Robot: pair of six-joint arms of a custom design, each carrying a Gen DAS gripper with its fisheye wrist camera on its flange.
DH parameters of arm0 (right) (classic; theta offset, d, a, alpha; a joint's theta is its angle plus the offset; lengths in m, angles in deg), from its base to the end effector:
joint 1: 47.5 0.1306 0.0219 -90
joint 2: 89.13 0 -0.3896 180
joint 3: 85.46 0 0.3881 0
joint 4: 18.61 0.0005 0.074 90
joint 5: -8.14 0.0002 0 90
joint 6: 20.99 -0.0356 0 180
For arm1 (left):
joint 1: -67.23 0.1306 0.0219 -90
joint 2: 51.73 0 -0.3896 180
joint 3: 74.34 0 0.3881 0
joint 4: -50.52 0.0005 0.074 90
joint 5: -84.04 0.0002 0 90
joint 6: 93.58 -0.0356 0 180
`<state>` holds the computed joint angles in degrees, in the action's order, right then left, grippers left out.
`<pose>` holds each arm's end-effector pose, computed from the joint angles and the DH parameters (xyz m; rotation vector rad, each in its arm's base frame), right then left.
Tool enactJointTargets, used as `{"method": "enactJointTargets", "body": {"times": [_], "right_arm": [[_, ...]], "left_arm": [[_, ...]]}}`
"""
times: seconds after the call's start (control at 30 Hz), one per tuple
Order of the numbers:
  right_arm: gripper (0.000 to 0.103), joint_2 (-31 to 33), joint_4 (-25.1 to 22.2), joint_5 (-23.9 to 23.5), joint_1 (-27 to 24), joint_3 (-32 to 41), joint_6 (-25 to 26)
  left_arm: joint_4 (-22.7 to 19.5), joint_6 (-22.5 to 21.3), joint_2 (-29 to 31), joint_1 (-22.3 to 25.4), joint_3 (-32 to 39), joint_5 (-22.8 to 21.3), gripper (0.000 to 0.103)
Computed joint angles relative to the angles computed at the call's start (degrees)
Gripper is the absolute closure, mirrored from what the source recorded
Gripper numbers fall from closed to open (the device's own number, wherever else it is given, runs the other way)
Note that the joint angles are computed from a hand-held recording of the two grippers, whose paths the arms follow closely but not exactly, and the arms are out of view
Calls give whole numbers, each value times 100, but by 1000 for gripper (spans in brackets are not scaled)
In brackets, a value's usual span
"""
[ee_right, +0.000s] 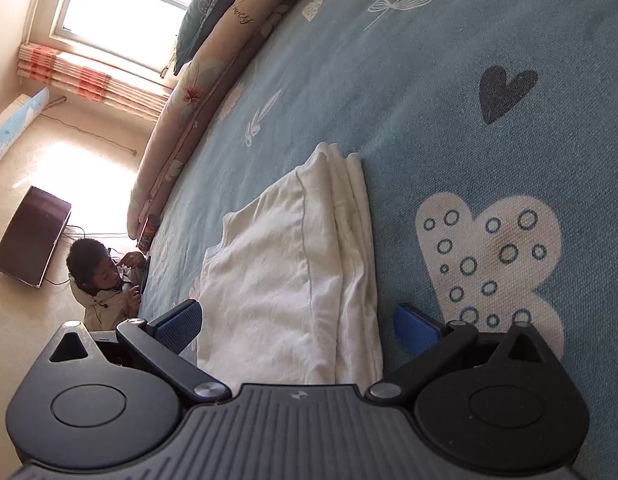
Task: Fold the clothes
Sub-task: 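Align both open grippers side by side along the white shirt's long edge, then close both grippers on the white shirt's long edge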
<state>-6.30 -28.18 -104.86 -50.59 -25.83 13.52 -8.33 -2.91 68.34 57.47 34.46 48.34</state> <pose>0.4198 -0.0092 0.3063 0.8770 2.0705 0.9463 0.6157 -0.1357 0.3027 0.4344 2.5464 -1.3549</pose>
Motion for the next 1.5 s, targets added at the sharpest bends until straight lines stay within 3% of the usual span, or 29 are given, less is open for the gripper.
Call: {"method": "enactJointTargets", "body": {"times": [0.27, 0.4, 0.57, 0.87, 1.07, 1.2, 1.3, 1.5], "right_arm": [[0, 870, -241, -216, -132, 878, 581], [0, 1092, -196, -300, -190, 1105, 484], [0, 969, 55, -245, -126, 872, 591], [0, 14, 10, -36, 212, 3, 502], [0, -344, 615, -200, 219, -547, 167], [0, -161, 775, -323, 151, -452, 194], [0, 171, 573, -363, 118, -83, 417], [0, 644, 395, -207, 129, 407, 704]], "left_arm": [[-303, -7, 402, -85, 584, 171, 1], [-566, -111, 620, -120, 938, 200, 1], [-462, -158, 572, -89, 810, 285, 1], [-218, -253, -19, -17, -60, 134, 1], [26, -264, -159, 15, -353, 249, 1], [-50, -178, -10, -24, -152, 304, 1], [-280, -337, 188, -82, 154, 321, 1], [-515, -241, 472, -120, 581, 412, 1]]}}
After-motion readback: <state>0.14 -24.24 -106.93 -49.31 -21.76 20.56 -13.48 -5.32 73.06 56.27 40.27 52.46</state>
